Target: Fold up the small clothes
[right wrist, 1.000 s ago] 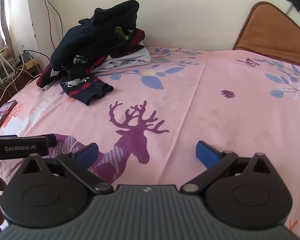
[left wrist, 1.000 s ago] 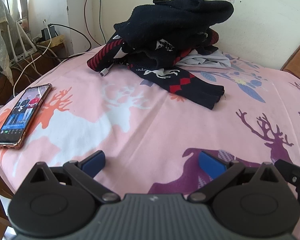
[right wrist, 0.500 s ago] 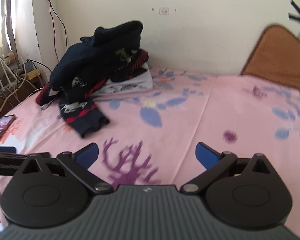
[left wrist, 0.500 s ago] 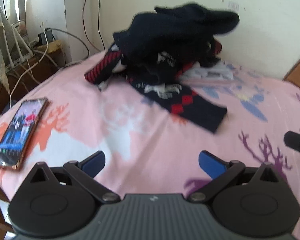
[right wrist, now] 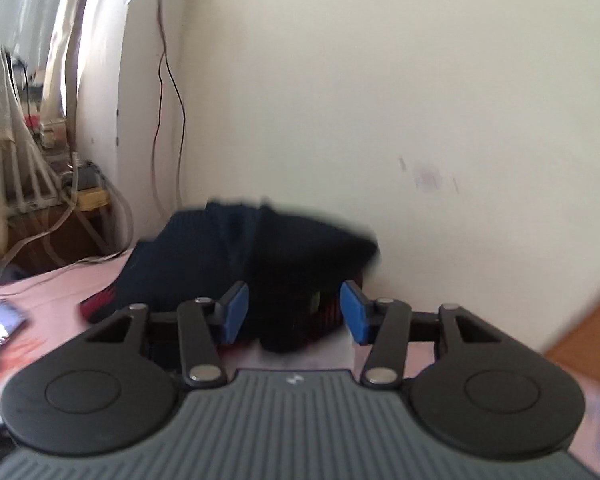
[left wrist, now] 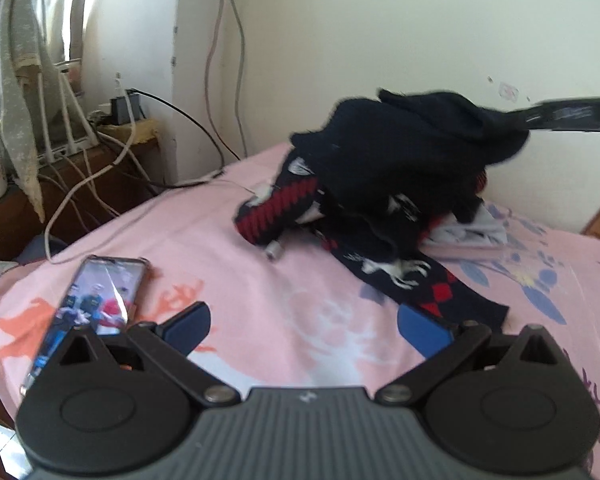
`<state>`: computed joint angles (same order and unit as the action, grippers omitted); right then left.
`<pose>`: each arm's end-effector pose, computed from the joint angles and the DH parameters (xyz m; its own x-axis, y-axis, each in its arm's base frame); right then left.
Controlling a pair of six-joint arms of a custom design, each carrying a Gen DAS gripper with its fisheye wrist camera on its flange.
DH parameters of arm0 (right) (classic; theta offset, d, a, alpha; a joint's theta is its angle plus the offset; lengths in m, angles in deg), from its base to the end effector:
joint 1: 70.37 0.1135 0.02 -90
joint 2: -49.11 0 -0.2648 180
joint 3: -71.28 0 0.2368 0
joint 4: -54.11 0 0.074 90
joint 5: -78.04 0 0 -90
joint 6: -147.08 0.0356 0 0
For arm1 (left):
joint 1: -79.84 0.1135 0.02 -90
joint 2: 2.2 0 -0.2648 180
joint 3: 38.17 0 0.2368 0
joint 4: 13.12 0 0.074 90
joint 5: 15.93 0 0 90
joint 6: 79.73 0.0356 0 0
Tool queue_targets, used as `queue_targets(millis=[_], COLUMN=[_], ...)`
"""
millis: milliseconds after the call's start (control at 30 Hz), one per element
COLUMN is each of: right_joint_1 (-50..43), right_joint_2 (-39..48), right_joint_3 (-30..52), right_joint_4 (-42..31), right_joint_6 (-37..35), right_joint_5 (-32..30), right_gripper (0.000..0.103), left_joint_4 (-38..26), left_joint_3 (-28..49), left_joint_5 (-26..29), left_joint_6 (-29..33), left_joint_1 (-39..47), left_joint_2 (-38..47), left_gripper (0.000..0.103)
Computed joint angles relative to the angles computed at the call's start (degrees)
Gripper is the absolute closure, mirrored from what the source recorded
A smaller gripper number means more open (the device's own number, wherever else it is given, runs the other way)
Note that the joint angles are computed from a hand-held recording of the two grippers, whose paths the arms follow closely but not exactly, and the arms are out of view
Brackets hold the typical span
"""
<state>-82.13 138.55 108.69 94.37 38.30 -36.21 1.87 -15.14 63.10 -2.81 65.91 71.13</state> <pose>0.2647 -0.0402 0.1699 -0.1222 -0.2744 -0.9538 -0.2610 0.9361 -0.2358 0.1804 -0.0378 0.1220 -0.5658 -0.0886 -0.8198 -0.0436 0.9960 -0.0775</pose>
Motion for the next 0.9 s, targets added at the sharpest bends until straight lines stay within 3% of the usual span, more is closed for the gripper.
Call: queue_targets(millis=[67,100,133,167,200,233,367,600,633,700,733,767,833,900], right_joint_1=[6.77,9.01,10.45,11.46,11.92,11.56,2.58,-29.86,-35.12,-47.02,-53.32,-57.55,-67.10,-78.80], right_joint_2=[5.20,8.45,11.10,13.28,14.41,14.14,2.86,-18.78,-19.72,-19.48,-18.98,-19.07,-20.21,-17.92], right_joint_3=[6.36,9.10,11.93,14.81,17.31,18.84,15.26,23.31,24.93,31.01,33.06,32.23,26.17,26.14], right_joint_4=[-1.95,-1.50,-2.38,-4.27,-6.57,-8.83,-8.36,-28.31,-30.89,-41.76,-45.43,-43.43,-29.76,-23.27], right_joint_6=[-3.52,-4.22,-5.42,-6.51,-6.60,-5.31,1.51,12.14,13.45,11.39,8.51,8.34,11.23,16.25], right_joint_5=[9.23,12.86,14.97,16.87,18.86,19.18,11.16,-9.17,-12.20,-20.95,-23.80,-24.19,-21.89,-27.57], right_gripper=[0.023,0.024,0.032,0.070,0.087,0.088,0.095,0.094,0.092,0.062,0.034,0.031,0.031,0.032], left_joint_4=[-0.38,-0.64,-0.82,-0.73,-0.47,-0.09,-0.55,-0.42,-0.20,0.30,0.51,0.28,-1.38,-3.26], left_joint_3=[0.16,0.36,0.42,0.18,-0.04,-0.43,0.49,2.51,3.48,5.83,7.67,9.46,14.27,18.99], left_joint_5=[1.87,2.77,3.78,4.67,5.23,5.63,8.73,12.23,13.10,14.07,14.67,15.60,17.58,17.85], left_joint_6=[1.10,1.47,1.85,2.26,2.64,3.01,3.67,4.52,4.82,4.86,4.56,4.36,4.31,4.79], left_joint_1=[2.96,4.25,5.47,6.54,7.38,8.08,10.19,5.06,4.27,2.63,1.38,0.48,-1.98,-5.21], left_joint_2=[-0.52,-0.55,-0.65,-0.94,-0.98,-0.99,0.96,0.35,0.89,2.71,4.22,5.46,8.47,11.31], left_gripper=[0.000,0.000,0.000,0.000,0.000,0.000,0.000,0.000,0.000,0.000,0.000,0.000,0.000,0.000])
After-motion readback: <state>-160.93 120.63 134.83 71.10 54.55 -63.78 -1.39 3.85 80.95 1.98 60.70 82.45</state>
